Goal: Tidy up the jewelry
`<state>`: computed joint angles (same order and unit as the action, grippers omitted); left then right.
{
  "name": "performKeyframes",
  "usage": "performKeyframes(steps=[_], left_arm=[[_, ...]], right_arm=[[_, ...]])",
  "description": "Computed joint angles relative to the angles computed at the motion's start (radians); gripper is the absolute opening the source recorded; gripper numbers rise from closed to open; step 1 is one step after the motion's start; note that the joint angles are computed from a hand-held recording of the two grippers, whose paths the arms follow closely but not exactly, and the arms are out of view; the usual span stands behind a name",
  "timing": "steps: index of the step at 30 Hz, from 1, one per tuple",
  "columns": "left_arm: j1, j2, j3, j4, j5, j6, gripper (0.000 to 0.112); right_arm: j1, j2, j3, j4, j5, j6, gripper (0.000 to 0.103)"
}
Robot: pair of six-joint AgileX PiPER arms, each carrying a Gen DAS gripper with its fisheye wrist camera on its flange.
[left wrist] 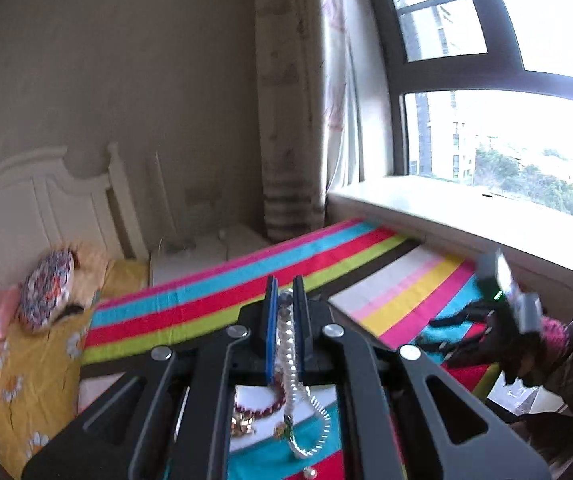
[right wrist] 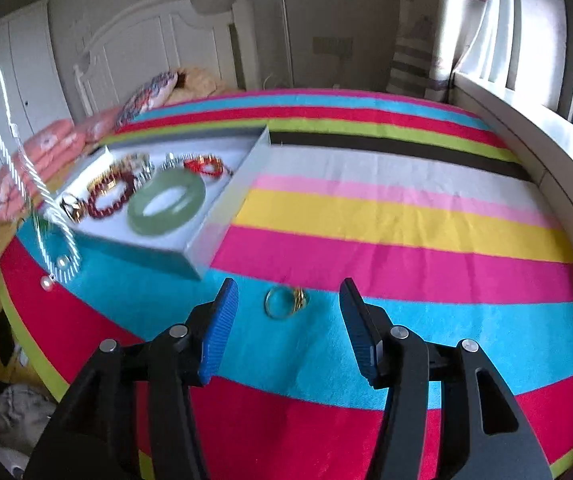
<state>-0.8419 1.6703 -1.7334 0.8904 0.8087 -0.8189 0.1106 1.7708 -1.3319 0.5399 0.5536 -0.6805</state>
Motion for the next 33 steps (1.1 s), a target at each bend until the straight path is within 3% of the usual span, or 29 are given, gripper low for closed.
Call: performKeyframes(steps=[3, 5, 8, 10, 13, 14, 15, 27, 33], left_arm=[[-0.029, 0.011, -0.052, 0.019, 0.029, 0.023, 0.007], [-0.039, 0.018, -0.078, 0.022, 0.04, 0.04, 0.007], [-0.039, 0.027, -0.1, 0.017, 0.041, 0.054, 0.007], [-0.036, 0.033, -0.112, 0.007, 0.04, 0.064, 0.007], [-0.037, 0.031, -0.111, 0.006, 0.036, 0.068, 0.007], [-0.042, 0.033, -0.117, 0.011, 0.043, 0.067, 0.007], [-0.044, 0.028, -0.112, 0.015, 0.043, 0.066, 0.007], [-0.031, 0.019, -0.111, 0.028, 0.05, 0.062, 0.007], [0.001, 0.046, -0.166, -0.007, 0.055, 0.116, 0.007]], right_arm=[[0.02, -0.001, 0.016, -0.052, -0.032, 0.026, 0.049], [0.034, -0.009, 0.032, -0.091, -0.06, 0.042, 0.037], [0.036, -0.009, 0.04, -0.081, -0.074, 0.024, 0.034], [0.039, -0.012, 0.043, -0.083, -0.08, 0.016, 0.025], [0.047, -0.018, 0.054, -0.097, -0.1, 0.026, 0.024], [0.046, -0.019, 0.056, -0.089, -0.105, 0.02, 0.021], [0.042, -0.025, 0.061, -0.065, -0.111, 0.004, 0.01], [0.04, -0.085, 0.072, 0.046, -0.082, -0.07, 0.01], [0.111, -0.105, 0.041, 0.046, -0.064, -0.061, 0.01]])
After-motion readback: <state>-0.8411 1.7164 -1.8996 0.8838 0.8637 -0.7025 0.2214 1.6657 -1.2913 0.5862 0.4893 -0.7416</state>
